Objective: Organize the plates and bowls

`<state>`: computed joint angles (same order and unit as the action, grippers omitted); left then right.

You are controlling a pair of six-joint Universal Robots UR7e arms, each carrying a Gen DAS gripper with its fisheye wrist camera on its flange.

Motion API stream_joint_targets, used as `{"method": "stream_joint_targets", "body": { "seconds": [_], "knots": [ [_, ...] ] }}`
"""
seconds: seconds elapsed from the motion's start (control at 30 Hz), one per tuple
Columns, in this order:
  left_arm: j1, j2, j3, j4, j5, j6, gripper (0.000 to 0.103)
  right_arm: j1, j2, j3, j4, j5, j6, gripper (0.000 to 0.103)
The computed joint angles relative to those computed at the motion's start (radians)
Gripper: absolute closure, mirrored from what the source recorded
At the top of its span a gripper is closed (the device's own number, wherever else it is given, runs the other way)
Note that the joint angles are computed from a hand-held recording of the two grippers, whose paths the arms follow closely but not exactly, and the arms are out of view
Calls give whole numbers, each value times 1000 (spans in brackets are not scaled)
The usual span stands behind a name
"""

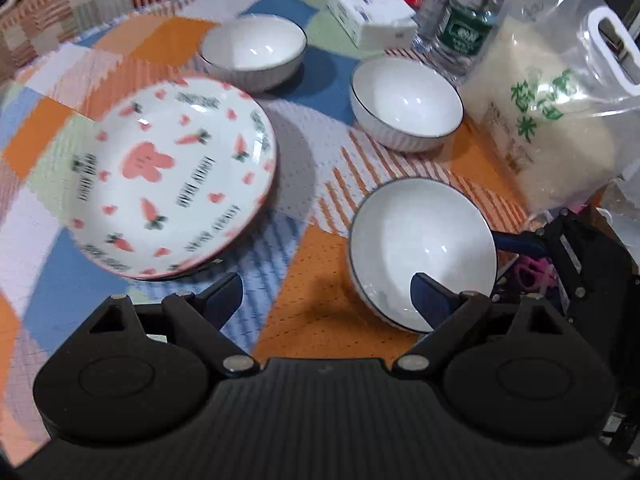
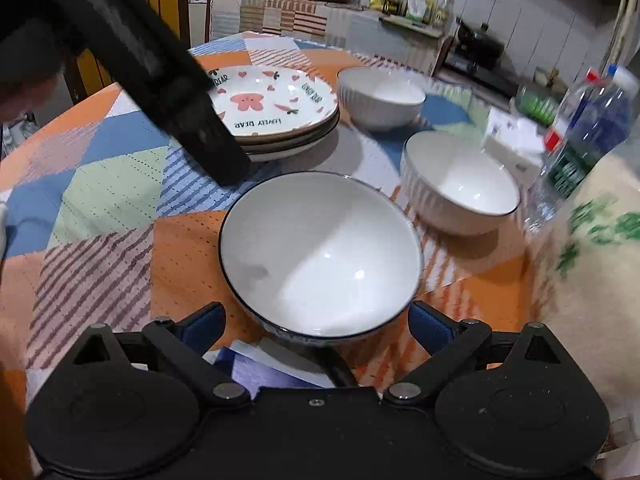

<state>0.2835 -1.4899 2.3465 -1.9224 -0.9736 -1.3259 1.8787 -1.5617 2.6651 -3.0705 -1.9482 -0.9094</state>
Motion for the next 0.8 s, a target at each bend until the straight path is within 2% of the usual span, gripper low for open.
{"method": "stream_joint_targets", "body": {
  "seconds": [0.1, 0.2, 0.27, 0.37, 0.4, 0.6, 0.7, 0.8],
  "knots": [
    [20, 12, 46, -98, -1, -6, 24, -18, 40, -8, -25, 6, 26, 3],
    [30, 34, 71, -171, -4, -2, 41, -41, 67, -15, -28, 24, 45, 3],
    [38, 50, 75, -195, -10, 2, 63, -49, 83, -15, -40, 32, 59, 2],
    [58, 45, 99, -290, -35, 26, 86, -50, 100, -7, -73, 34, 59, 2],
    [62, 41, 104, -314, -45, 31, 87, -49, 106, -5, -84, 31, 54, 2],
    [24, 32, 79, -216, -45, 29, 87, -32, 96, -20, -36, 30, 93, 2],
    [10, -20, 69, -137, -69, 8, 87, 2, 93, -13, -41, 28, 96, 2],
    [-8, -96, 53, -31, -94, -7, 87, 51, 81, -22, 3, 37, 141, 2]
  ]
}}
